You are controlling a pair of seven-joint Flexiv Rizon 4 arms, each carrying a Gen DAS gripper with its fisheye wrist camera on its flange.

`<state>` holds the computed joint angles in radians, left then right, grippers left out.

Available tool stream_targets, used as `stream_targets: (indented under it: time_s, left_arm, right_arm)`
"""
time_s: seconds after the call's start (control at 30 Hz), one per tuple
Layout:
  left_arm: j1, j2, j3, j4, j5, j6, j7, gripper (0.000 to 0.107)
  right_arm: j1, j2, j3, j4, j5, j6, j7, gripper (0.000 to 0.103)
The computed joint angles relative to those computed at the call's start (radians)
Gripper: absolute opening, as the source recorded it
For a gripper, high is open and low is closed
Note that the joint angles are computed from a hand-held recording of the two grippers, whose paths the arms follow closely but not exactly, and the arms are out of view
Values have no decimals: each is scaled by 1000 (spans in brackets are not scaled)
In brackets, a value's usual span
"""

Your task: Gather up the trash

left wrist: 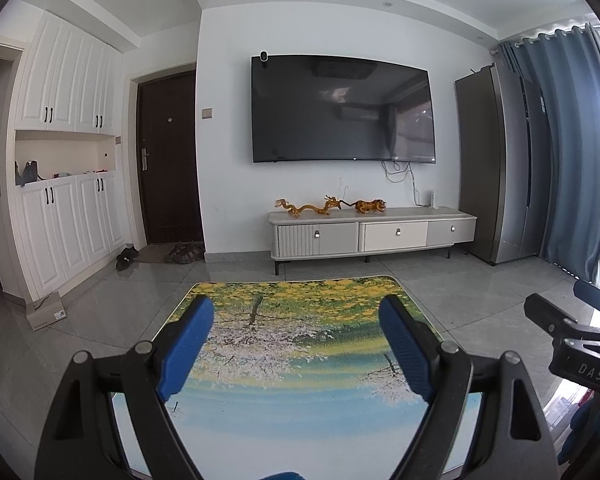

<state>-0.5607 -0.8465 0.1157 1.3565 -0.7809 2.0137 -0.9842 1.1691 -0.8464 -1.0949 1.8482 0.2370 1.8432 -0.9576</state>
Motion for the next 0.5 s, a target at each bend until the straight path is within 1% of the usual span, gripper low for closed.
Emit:
stream_targets:
  time_s: [0.33, 0.5]
  left_arm:
    - [-11, -9, 3, 1, -10, 19, 13, 84]
    - [-11, -9, -14, 4, -11, 43, 32, 84]
  right_arm:
    - [41, -29, -47, 22, 17, -5, 22, 103]
    - [50, -37, -61, 29, 22, -2, 31, 103]
